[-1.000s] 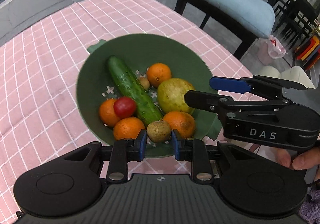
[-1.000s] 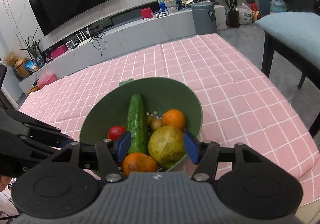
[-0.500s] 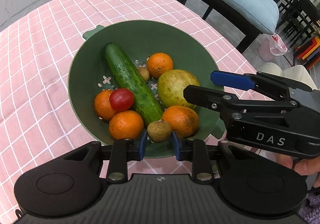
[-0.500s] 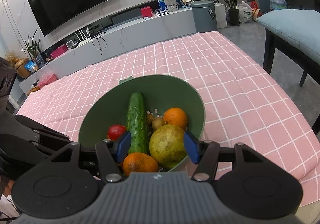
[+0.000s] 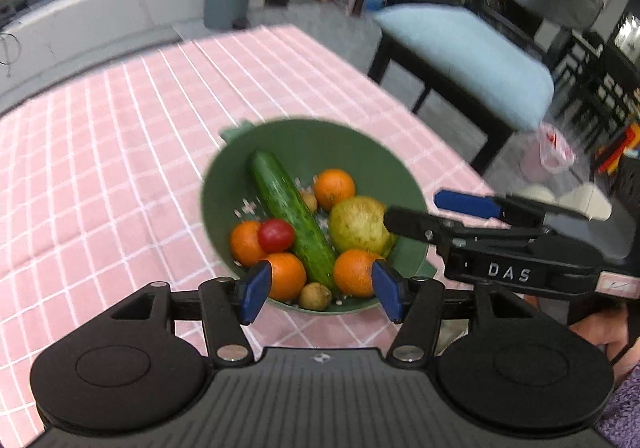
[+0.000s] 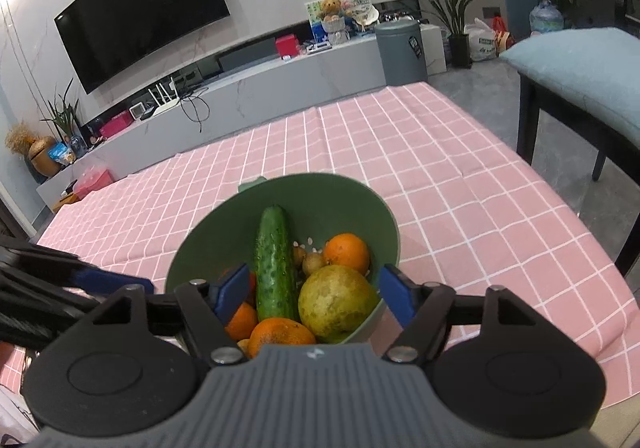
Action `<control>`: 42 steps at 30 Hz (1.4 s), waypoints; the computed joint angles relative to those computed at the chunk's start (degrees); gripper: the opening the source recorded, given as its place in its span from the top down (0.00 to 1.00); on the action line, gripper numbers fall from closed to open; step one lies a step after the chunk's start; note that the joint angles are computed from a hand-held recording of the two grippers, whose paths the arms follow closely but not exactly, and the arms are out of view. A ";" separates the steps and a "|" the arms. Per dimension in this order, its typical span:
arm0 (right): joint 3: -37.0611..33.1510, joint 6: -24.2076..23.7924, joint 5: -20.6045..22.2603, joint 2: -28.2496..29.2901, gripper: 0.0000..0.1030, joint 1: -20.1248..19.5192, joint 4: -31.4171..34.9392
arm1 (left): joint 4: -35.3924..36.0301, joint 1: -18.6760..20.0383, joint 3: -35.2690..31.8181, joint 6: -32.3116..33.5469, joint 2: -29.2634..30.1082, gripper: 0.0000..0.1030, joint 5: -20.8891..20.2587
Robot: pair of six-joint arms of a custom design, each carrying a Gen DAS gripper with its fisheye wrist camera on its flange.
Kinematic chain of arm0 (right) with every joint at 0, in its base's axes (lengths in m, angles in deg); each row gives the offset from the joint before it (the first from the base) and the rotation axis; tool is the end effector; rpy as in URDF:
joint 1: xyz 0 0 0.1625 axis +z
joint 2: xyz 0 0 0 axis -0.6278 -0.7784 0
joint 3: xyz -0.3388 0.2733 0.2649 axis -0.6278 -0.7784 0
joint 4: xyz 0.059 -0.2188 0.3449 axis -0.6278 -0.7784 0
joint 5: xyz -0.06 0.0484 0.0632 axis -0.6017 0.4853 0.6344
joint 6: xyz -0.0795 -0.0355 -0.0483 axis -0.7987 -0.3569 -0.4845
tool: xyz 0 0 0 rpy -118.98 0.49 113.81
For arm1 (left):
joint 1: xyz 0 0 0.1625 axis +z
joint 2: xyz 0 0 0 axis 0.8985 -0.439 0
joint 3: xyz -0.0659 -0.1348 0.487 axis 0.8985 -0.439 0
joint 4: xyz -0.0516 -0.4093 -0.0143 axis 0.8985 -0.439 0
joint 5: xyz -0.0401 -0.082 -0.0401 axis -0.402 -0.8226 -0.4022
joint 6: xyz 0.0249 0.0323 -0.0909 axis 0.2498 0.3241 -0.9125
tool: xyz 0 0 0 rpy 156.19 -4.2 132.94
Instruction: Organize fruits
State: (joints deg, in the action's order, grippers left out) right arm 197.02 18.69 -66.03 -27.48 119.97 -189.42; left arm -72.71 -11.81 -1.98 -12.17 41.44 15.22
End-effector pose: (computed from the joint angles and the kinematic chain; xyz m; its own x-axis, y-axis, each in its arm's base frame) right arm 0.0071 -0.6494 0.3289 -0.8721 0.1273 0.4726 -0.3062 0.6114 -0.7297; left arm -0.3840 -0.7666 0.0933 -0.6759 0.6444 -0.3576 0.7162 0.6888 -0.1125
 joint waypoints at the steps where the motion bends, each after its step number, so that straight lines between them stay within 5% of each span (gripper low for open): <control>1: 0.22 -0.10 -0.01 -0.21 0.26 0.18 -0.20 | -2.13 -0.25 1.41 -0.10 -0.84 0.32 0.54; 8: 3.92 -2.92 -1.43 -1.87 0.09 2.41 -6.03 | -16.63 -1.69 10.13 -0.34 -5.48 0.25 4.17; 22: 12.47 -10.47 -1.97 1.54 0.05 6.91 -30.67 | -48.54 -4.76 24.89 9.40 -7.37 0.25 11.67; 30: 15.36 -12.62 -2.98 3.05 0.05 7.32 -34.20 | -54.67 -5.19 29.00 11.50 -7.00 0.14 16.18; 42: 17.62 -6.85 -2.39 4.20 0.04 4.94 -32.43 | -57.89 -3.87 33.07 8.12 -6.54 0.14 22.70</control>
